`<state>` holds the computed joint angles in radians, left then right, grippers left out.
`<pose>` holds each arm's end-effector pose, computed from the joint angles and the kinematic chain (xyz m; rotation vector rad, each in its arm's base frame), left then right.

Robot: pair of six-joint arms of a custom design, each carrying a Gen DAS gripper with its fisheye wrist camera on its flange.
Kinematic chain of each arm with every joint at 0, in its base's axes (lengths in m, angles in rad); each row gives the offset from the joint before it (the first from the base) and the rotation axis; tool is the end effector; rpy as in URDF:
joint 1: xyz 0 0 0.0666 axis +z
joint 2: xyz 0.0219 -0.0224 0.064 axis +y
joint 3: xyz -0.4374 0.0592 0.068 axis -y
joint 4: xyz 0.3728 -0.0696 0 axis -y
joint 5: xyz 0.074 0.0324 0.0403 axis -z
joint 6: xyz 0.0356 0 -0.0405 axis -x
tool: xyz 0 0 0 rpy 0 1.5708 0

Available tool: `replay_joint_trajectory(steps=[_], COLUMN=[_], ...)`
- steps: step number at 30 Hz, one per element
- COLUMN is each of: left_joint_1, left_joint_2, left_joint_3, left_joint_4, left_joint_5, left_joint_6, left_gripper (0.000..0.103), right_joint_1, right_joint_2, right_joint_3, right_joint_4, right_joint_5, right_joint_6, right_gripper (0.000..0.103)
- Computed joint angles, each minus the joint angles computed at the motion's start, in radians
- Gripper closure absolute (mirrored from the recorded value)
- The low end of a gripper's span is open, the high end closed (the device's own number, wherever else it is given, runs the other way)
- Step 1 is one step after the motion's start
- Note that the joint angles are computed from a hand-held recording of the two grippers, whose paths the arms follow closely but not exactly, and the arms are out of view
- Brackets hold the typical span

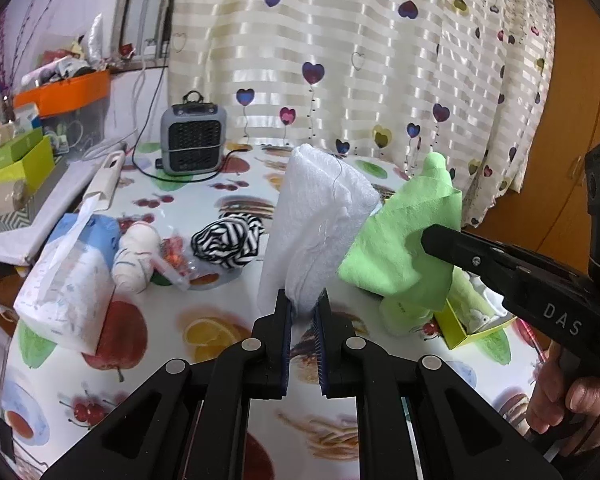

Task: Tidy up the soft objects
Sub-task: 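Carry the white towel and green cloth over the box lid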

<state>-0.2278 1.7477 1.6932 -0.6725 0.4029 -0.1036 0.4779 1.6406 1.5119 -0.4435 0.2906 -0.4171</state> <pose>0.5985 -0.1535 0.4578 0.5804 2.2073 -0.5266 0.5205 0.2577 0.4556 0.1045 2.1215 0.2204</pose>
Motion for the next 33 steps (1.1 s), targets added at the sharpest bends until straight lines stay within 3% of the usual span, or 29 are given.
replay_joint_trajectory(steps=[33], left_joint_1=[-0.141], left_joint_2=[0.081], left_joint_3=[0.154], left_joint_4=[-0.072], left_joint_5=[0.041], left_joint_6=[-0.039], left_gripper=[0.093], right_joint_1=[-0.111], right_joint_2=[-0.163], right_joint_3=[-0.178], right_joint_4=[0.048], right_joint_5=[0.088], right_joint_6=[-0.066], right_gripper=[0.099])
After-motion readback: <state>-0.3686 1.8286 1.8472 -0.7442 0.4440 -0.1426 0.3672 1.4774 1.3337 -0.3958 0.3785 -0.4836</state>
